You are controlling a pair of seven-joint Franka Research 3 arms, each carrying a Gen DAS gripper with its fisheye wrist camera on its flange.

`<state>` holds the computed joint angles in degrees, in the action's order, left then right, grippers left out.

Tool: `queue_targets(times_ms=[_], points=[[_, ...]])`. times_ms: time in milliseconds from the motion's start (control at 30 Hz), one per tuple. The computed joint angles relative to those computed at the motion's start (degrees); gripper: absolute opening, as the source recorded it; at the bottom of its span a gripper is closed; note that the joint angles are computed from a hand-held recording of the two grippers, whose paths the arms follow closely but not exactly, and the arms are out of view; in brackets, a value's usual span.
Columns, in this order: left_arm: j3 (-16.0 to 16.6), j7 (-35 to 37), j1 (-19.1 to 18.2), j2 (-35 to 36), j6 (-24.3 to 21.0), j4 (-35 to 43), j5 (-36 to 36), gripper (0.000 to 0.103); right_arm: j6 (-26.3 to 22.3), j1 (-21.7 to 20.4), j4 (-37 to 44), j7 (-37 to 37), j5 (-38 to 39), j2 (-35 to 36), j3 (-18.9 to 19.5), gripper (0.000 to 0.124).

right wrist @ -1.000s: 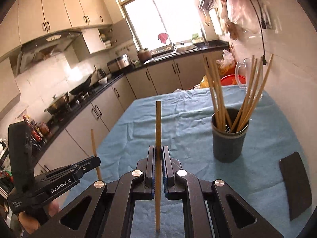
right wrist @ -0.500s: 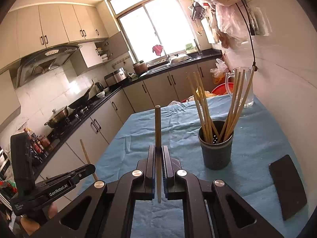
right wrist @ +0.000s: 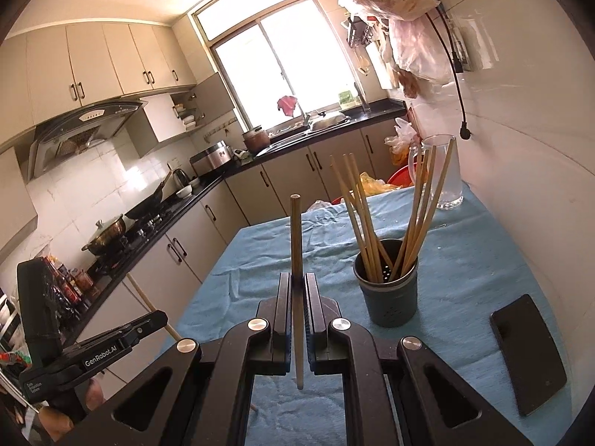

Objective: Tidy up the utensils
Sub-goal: 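Carry both upright chopsticks over the black cup with both tools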

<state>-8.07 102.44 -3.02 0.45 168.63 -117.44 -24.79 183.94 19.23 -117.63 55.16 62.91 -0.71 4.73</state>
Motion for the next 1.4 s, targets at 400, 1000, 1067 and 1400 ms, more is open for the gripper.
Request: queue_targets(times_ms=[400,1000,1067,1400], points=[[-0.19,-0.06,-0.24,-0.05,-0.03,0.40,0.65,0.006,-0.14,0.40,0.29,-4.58,5.54,-0.56,-0.33,0.006],[0.01,-0.49,-1.06,-0.86,0.14,0.24,1.47,0.006,0.52,1.63,0.44,-12.89,14.26,-2.45,-1.42,0.006],[0.04,-0.33,-1.23,-0.96,0.13,0.33,1.52,0.006,0.75,1.87,0.55,-14.77,16.30,-2.79,-1.60,0.006],[-0.53,-1.17,-2.19,-0.32,-0.59,2.66,4.14,0.006,1.59,1.96,1.01,-20.37,21.50,-4.17,-1.87,0.006]])
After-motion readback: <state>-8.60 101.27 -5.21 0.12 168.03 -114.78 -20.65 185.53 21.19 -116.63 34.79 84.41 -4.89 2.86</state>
